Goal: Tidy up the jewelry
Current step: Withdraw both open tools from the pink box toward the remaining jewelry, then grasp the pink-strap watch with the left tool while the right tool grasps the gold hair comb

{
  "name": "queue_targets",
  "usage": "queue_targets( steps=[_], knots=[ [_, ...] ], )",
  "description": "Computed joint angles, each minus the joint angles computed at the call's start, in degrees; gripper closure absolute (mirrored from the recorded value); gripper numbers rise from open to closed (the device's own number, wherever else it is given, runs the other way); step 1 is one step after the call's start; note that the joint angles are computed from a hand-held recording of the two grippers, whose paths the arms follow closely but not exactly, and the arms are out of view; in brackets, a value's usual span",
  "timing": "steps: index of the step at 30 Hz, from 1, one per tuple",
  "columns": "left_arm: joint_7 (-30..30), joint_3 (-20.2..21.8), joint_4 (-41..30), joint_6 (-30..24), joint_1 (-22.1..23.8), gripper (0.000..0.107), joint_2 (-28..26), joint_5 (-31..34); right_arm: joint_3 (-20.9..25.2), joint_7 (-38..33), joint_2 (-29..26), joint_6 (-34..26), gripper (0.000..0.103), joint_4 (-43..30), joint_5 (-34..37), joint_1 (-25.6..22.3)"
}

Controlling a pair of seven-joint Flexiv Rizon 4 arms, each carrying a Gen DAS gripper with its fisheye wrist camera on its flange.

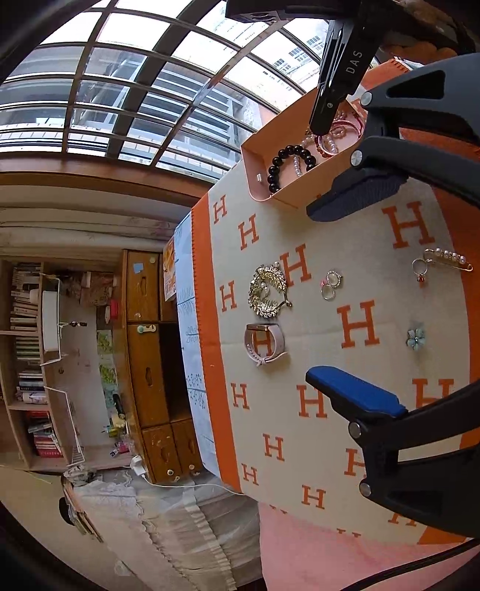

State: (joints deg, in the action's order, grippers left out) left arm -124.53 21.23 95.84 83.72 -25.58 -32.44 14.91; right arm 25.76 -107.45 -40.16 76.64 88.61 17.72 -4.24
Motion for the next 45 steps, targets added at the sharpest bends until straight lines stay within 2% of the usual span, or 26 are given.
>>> queue_targets(
  steps=[15,19,24,28,33,39,45],
  knots=[
    [-1.4,2.2,4.2,2.7,-1.6,0.027,2.6,1.7,1.6,-2.5,3.3,1.0,0.096,4.5,1.1,1.0],
    [-2.1,3.4,5.2,3.4,-2.4,0.022,3.0,1.8,1.8,-2.9,3.9,1.6,0.096,5.3,1.1,1.6],
    [-2.1,3.9,6.4,3.9,-2.4,0.021,3.4,1.5,2.0,-3.1,4.3,1.6,0.096,5.8,0.9,2.1],
    [-1.7,4.2,6.9,3.4,-2.2,0.021,3.7,1.2,1.8,-3.2,4.5,1.2,0.096,5.7,0.3,2.8],
    [-2.5,6.8,6.9,1.9,-2.5,0.021,4.7,3.0,0.7,-3.3,5.0,0.2,0.096,4.4,-0.7,4.4],
    [-2.2,4.9,5.3,-1.3,2.7,0.021,5.9,4.0,-2.3,-1.9,4.0,-3.3,0.096,0.0,-3.8,7.2],
    [6.1,-4.4,0.5,-6.8,13.0,0.021,4.8,0.7,-4.1,-0.2,-0.4,-15.7,0.096,-12.8,-4.4,8.8]
  ],
)
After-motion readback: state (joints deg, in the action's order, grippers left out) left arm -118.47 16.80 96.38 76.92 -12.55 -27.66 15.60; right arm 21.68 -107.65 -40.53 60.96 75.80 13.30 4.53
